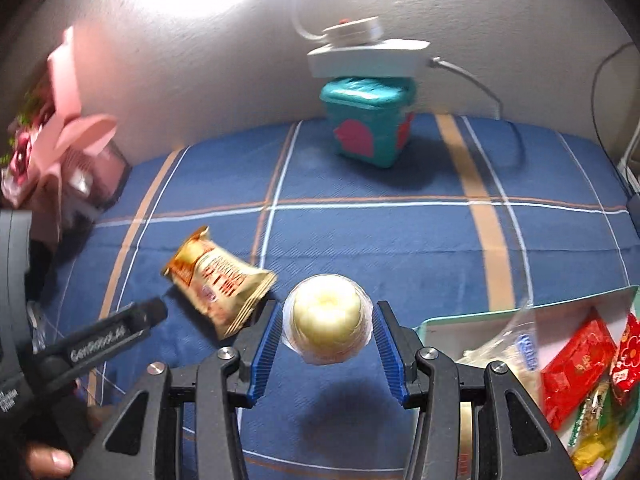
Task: Organize snacks
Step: 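Grasp the yellow Dalilyuan pack with the left tool while the right tool grasps the cream cake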
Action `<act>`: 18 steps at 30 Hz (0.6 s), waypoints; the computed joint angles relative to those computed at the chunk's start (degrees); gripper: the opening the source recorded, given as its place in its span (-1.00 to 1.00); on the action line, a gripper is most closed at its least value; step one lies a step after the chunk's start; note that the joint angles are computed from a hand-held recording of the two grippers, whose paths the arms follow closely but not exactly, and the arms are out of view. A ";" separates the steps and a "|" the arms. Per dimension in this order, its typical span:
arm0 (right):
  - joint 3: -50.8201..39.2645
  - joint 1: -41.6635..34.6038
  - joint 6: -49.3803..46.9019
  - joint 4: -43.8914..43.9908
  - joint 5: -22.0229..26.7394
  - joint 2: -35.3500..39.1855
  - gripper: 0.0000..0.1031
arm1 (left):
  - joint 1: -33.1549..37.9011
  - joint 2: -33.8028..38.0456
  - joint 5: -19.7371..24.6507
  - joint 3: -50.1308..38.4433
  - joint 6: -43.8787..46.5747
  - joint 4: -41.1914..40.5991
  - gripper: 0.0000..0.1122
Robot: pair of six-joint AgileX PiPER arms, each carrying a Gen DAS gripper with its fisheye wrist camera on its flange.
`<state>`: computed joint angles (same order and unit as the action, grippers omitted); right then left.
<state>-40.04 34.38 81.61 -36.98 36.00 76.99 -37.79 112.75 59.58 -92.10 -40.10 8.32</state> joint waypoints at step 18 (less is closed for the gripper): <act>6.00 -6.68 -0.31 -0.45 -1.05 -9.15 -0.04 | 0.29 12.34 3.25 -15.10 -2.07 -9.49 0.11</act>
<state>-34.04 27.69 81.30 -37.43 34.94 67.83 -37.51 125.09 62.83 -107.20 -42.16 -1.17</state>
